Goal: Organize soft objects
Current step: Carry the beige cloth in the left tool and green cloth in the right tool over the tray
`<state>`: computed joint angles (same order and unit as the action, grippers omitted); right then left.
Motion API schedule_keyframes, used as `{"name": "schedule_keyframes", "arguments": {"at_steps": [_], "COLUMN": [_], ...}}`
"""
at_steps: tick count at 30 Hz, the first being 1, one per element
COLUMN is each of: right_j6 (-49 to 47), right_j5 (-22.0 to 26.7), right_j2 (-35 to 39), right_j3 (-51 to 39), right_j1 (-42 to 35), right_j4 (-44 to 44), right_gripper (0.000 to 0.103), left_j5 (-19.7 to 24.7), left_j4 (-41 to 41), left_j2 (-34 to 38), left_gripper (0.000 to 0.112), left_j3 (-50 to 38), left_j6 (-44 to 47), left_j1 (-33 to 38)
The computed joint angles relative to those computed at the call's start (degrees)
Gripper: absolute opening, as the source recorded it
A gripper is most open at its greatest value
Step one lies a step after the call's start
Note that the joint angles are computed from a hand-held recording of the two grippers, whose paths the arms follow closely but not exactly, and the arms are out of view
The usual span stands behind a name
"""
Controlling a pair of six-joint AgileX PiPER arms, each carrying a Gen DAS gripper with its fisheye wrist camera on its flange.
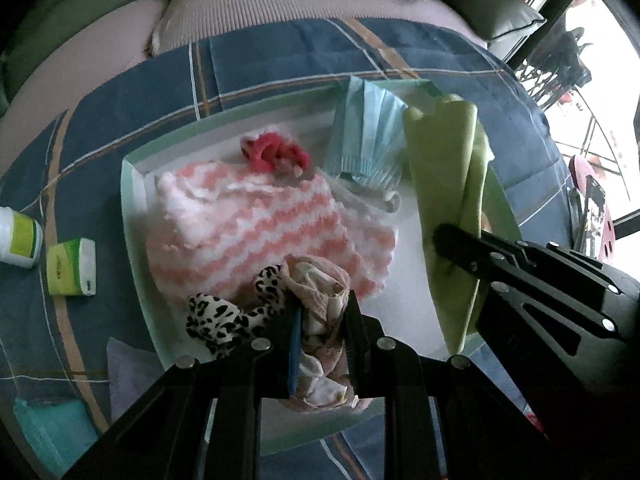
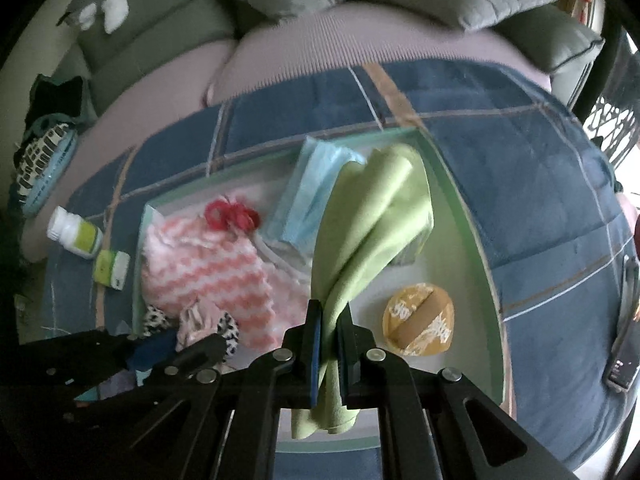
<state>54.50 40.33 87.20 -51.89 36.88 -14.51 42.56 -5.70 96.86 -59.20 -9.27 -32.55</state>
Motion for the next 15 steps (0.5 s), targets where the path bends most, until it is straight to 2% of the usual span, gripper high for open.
{"name": "schedule_keyframes", "arguments": {"at_steps": [10,15], "right_j6": [-6.4,-6.5], "right_j5": [-1.9,-2.1], "right_j2": [2.9,2.3], "right_j3": [0.9,1.2], "right_j1": [-3.9,-4.3], "right_j4": [6.9,7.3], "right_gripper": [0.011,0.011], "left_j5": [-0.2,-0.4], "left_j4": [0.9,0.8], "left_j2": [2.2,2.8], "left_gripper": [0.02,0.02], "left_j3": [-0.4,-0.8], "left_j6": [-0.8,-1.4], "left_j1": [-1.0,-1.5]}}
